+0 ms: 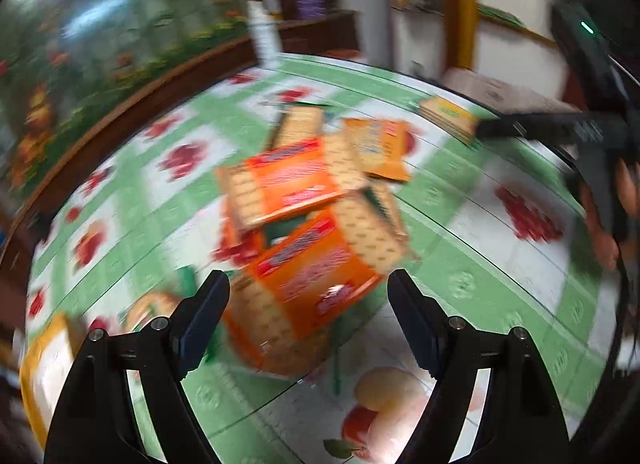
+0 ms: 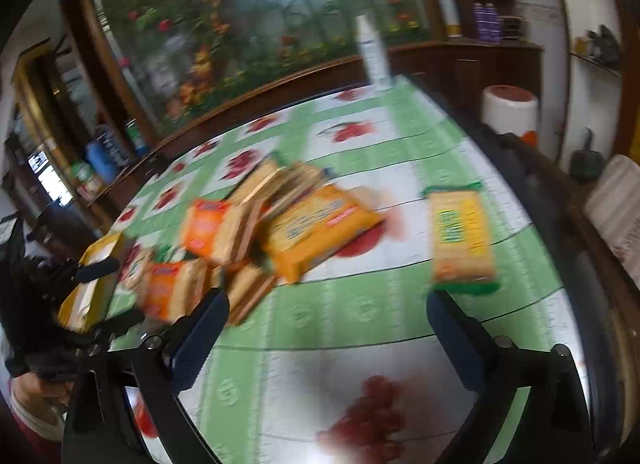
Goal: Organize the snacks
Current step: 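Grasp an orange cracker pack with left tool while right tool grasps green WEIDAN pack, then carry both packs over the tray and open both tools to drop them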
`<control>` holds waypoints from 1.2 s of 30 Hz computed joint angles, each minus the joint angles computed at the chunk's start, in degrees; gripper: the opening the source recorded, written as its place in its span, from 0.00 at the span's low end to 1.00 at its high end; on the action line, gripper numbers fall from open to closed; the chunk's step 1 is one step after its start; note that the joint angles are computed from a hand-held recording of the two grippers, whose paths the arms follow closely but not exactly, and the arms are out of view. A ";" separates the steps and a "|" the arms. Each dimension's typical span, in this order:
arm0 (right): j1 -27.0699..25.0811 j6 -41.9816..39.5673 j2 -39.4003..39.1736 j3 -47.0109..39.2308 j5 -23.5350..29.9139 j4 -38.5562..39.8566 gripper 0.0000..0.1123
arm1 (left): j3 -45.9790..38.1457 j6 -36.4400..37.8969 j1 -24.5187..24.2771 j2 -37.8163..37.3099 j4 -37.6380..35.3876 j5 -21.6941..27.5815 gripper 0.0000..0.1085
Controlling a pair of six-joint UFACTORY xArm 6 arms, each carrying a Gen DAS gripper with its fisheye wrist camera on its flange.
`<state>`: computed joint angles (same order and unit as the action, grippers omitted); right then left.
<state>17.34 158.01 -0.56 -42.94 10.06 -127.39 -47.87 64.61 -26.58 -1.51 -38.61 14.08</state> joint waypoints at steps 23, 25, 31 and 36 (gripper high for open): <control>-7.48 -31.93 10.55 -5.09 2.19 32.94 0.69 | -7.84 -14.44 1.04 10.33 23.05 3.52 0.71; -7.13 -33.44 10.25 -4.83 2.94 33.58 0.47 | -8.14 -16.25 1.12 10.28 22.76 4.34 0.67; -7.70 -24.87 10.25 -5.59 -0.22 24.46 0.44 | -9.45 -13.22 2.58 9.44 6.34 8.78 0.61; -7.04 -12.87 8.54 -5.17 -1.62 13.02 0.44 | -7.68 -9.84 3.18 7.16 -3.78 9.87 0.60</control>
<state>10.30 145.14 7.97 -48.11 8.43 -114.37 -55.55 54.77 -23.40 5.65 -42.39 23.95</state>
